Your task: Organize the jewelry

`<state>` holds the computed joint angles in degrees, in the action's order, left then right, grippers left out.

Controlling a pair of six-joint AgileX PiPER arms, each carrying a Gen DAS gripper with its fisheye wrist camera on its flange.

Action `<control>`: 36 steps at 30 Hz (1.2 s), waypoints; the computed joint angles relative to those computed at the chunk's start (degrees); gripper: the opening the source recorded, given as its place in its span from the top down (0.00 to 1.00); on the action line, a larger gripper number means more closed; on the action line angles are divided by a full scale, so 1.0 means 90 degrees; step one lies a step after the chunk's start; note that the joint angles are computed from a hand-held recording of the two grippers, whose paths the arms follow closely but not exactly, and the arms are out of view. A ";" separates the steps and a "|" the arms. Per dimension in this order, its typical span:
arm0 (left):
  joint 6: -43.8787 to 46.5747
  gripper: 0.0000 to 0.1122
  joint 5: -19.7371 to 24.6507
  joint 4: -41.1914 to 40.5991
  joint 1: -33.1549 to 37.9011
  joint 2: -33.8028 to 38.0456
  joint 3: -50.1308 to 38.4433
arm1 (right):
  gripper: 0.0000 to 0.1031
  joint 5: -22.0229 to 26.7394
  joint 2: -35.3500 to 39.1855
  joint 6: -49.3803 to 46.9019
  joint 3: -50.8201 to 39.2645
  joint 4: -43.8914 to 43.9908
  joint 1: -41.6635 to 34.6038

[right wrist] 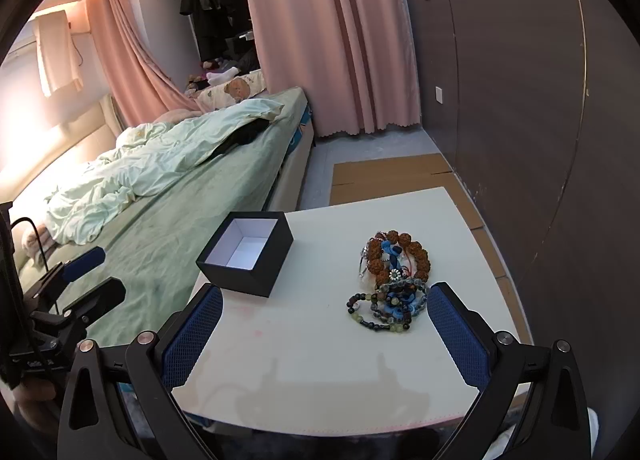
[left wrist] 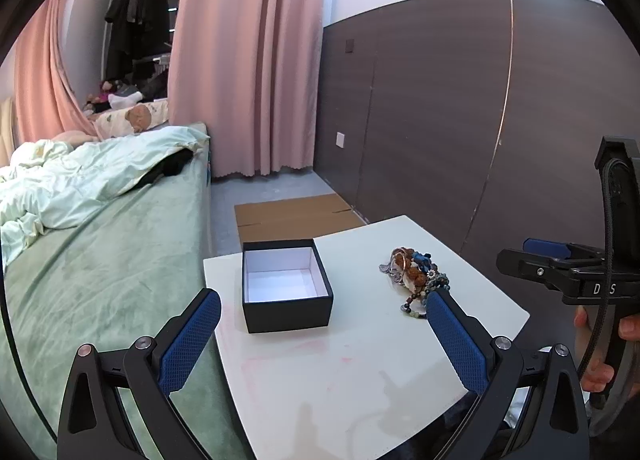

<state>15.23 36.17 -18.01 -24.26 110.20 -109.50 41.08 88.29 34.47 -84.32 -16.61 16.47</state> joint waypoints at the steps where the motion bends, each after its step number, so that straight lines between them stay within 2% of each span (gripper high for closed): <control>1: 0.0036 0.09 0.0003 -0.0009 -0.0001 -0.0003 0.0006 | 0.00 0.0015 -0.0012 -0.0007 -0.0010 -0.0001 0.0003; 14: 0.0082 0.09 -0.0106 0.0001 -0.0080 -0.0084 0.0198 | 0.00 0.0024 0.0003 0.0000 -0.0012 -0.0027 0.0017; 28: -0.0046 0.09 0.0002 0.0056 -0.0046 0.0013 -0.0009 | 0.00 0.0049 0.0037 -0.0019 -0.0078 0.0001 -0.0045; 36: -0.0449 0.09 0.0649 0.0339 -0.0193 0.0632 -0.1112 | 0.00 0.0153 0.0205 -0.0126 -0.0287 0.0396 -0.0407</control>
<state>11.18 42.01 -14.96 -26.00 115.89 -119.51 42.45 90.14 33.33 -86.90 -13.05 12.81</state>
